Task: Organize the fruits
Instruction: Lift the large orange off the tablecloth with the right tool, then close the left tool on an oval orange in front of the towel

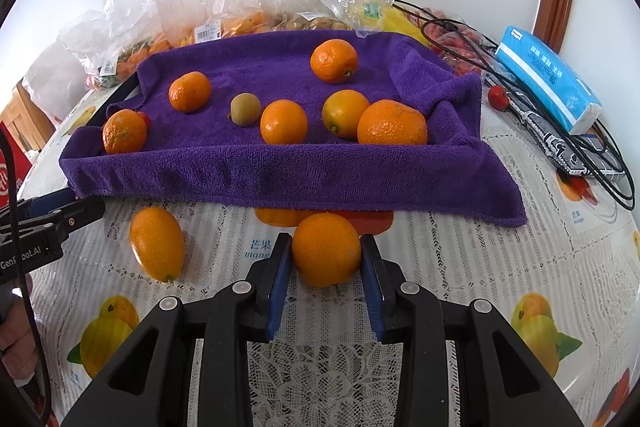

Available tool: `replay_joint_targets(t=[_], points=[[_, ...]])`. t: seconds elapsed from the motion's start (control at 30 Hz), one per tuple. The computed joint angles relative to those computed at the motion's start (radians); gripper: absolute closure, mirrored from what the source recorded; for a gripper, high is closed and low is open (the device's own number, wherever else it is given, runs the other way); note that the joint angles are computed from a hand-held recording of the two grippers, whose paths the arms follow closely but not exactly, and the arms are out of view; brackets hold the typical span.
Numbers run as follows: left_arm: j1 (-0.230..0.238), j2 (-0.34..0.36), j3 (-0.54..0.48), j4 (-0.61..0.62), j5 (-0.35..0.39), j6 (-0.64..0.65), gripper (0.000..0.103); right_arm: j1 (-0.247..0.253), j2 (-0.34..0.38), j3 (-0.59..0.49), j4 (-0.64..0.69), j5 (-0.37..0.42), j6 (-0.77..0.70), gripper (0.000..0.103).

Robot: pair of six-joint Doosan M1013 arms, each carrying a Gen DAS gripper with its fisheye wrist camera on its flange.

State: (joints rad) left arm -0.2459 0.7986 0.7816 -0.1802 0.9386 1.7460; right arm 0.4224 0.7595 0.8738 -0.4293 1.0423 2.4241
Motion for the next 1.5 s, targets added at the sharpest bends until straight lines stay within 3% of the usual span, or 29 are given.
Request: replay_joint_targets(t=[0.57, 0.83, 0.97, 1.3, 1.5], points=[[0.008, -0.022, 0.043, -0.085, -0.045, 0.047, 0.038, -0.002, -0.012, 0.022, 0.001, -0.028, 0.025, 0.071], [0.003, -0.074, 0.139, -0.125, -0.141, 0.117, 0.038, -0.002, -0.053, 0.091, -0.003, -0.114, 0.066, 0.071], [0.006, -0.093, 0.173, -0.199, -0.169, 0.19, 0.038, 0.004, -0.062, 0.104, -0.013, -0.113, 0.053, 0.071], [-0.021, -0.111, 0.205, -0.336, -0.138, 0.318, 0.038, 0.012, -0.121, 0.2, -0.103, -0.119, 0.109, 0.071], [-0.032, -0.074, 0.139, -0.398, -0.066, 0.216, 0.039, 0.007, -0.157, 0.256, -0.143, -0.11, 0.158, 0.071]])
